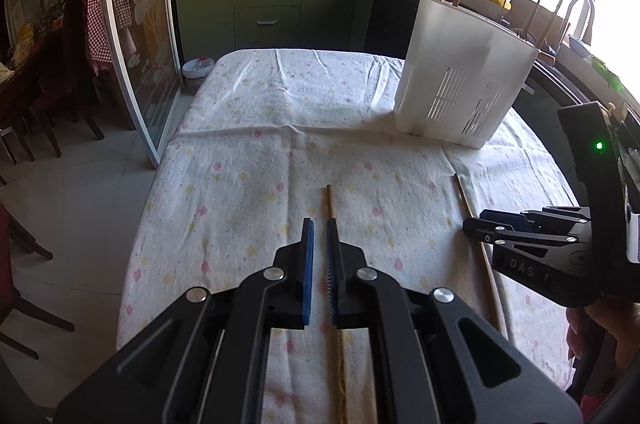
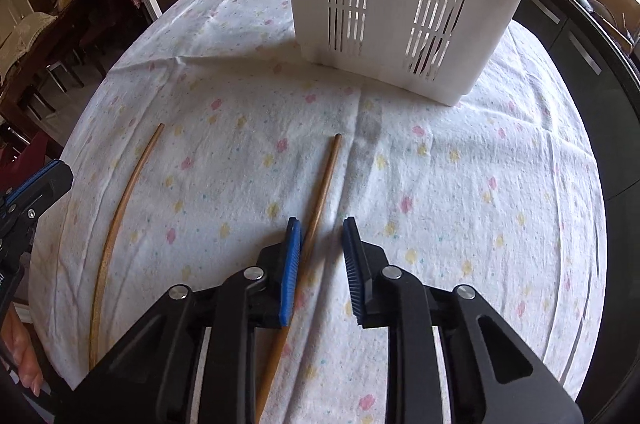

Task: Organize utensils
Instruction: 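Lower both tools over the last two chopsticks and grasp one each, then lift both chopsticks upright and drop them into the white caddy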

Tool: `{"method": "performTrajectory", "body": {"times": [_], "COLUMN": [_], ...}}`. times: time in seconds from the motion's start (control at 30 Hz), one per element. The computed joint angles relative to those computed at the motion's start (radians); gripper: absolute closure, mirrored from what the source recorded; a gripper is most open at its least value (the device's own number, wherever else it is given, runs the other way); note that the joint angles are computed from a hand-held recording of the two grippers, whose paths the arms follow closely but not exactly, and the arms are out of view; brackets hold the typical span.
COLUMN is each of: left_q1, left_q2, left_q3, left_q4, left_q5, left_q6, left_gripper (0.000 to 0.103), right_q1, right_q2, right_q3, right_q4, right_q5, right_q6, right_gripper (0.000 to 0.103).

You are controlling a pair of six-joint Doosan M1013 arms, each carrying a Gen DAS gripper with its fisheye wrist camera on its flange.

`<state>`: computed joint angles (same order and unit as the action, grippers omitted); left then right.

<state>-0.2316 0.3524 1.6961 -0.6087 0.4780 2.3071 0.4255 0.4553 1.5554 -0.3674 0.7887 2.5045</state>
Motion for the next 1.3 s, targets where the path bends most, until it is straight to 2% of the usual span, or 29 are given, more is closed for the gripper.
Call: {"method": "performTrajectory", "body": {"times": [0.03,0.13,0.23,0.33,0.43,0.47,0.77,0.9,0.93,1.0,1.03,1.1,1.3], "left_q1": [0.0,-0.001,-0.009,-0.022,-0.027,-0.03,-0.062,-0.061,-0.06,-0.06,-0.06,-0.055,-0.052], "left_q2": [0.001,0.013,0.038,0.048,0.059,0.061,0.086,0.084,0.083,0.083,0.084,0.078,0.026], "left_q3": [-0.002,-0.023,-0.064,-0.082,-0.102,-0.104,-0.115,-0.109,-0.109,-0.107,-0.107,-0.099,-0.052], "left_q4": [-0.001,0.027,0.125,0.214,0.246,0.251,0.42,0.421,0.411,0.386,0.378,0.329,0.238], "left_q5": [0.006,0.049,0.117,0.127,0.17,0.179,0.185,0.175,0.175,0.174,0.174,0.163,0.068], "left_q6": [0.003,-0.019,-0.106,-0.173,-0.206,-0.205,-0.351,-0.348,-0.338,-0.309,-0.3,-0.261,-0.171], "left_gripper": [0.097,0.097,0.096,0.095,0.081,0.081,0.081,0.08,0.083,0.095,0.097,0.097,0.098], "right_q1": [-0.001,-0.008,-0.014,-0.024,-0.026,-0.026,-0.03,-0.032,-0.032,-0.031,-0.032,-0.03,-0.017], "right_q2": [-0.002,-0.016,-0.045,-0.082,-0.112,-0.12,-0.164,-0.177,-0.18,-0.188,-0.193,-0.203,-0.255], "right_q3": [0.003,0.024,0.065,0.113,0.145,0.153,0.202,0.22,0.225,0.236,0.242,0.254,0.295], "right_q4": [0.001,0.012,0.01,0.02,-0.002,-0.004,-0.033,-0.051,-0.056,-0.074,-0.082,-0.106,-0.23], "right_q5": [-0.001,-0.03,-0.069,-0.129,-0.162,-0.17,-0.226,-0.247,-0.255,-0.268,-0.275,-0.285,-0.315], "right_q6": [-0.003,0.004,0.023,0.044,0.083,0.088,0.142,0.18,0.191,0.219,0.232,0.264,0.399], "right_gripper": [0.092,0.096,0.097,0.097,0.097,0.097,0.097,0.097,0.097,0.097,0.097,0.097,0.097]}}
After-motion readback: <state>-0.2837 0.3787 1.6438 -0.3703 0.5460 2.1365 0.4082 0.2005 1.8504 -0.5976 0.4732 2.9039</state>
